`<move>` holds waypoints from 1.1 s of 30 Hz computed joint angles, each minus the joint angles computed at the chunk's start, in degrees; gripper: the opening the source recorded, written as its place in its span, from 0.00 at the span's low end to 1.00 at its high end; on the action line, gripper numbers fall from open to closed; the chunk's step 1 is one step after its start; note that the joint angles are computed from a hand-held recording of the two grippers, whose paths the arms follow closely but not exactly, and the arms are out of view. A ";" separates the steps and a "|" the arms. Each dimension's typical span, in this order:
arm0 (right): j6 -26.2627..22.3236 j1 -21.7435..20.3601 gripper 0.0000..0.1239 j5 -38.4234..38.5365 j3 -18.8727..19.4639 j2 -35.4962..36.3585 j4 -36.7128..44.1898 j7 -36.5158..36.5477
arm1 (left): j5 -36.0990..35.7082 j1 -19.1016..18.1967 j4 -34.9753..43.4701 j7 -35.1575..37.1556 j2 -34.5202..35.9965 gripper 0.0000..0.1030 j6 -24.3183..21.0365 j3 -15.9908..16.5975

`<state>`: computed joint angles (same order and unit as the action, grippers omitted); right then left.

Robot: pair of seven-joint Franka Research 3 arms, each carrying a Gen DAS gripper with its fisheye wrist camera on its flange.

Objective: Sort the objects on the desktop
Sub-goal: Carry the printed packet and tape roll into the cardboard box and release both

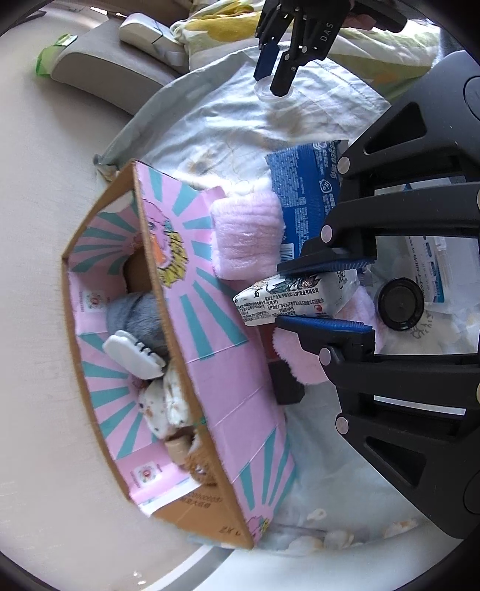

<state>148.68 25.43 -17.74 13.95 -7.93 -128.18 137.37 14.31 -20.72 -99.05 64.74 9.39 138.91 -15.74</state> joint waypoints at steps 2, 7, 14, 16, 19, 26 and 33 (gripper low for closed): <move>-0.16 0.02 0.30 0.27 -0.11 -0.10 0.58 -0.41 | -0.21 0.11 0.41 0.31 -0.30 0.18 -0.33 0.02; -0.82 0.36 0.30 3.63 -0.63 -0.49 2.64 -3.72 | -1.96 0.78 1.34 2.31 -1.93 0.18 -1.97 -0.02; -2.18 0.43 0.30 6.69 -1.31 1.56 9.69 -9.71 | -3.88 1.54 3.07 5.28 -3.60 0.18 -2.58 0.19; -2.33 0.72 0.30 8.36 -1.77 3.01 12.60 -12.41 | -3.43 1.75 3.73 5.57 -3.76 0.18 -1.89 0.41; -3.94 1.36 0.30 9.52 -2.17 6.06 18.42 -16.43 | -3.28 2.20 5.34 6.08 -3.42 0.18 -1.19 0.73; -9.02 4.22 0.30 11.38 -3.54 15.19 33.46 -24.75 | -5.17 3.74 13.23 9.27 0.24 0.18 -3.95 1.46; -15.57 6.86 0.30 16.48 -4.80 26.85 52.30 -32.46 | -4.91 4.85 23.68 11.80 6.18 0.18 -7.85 2.44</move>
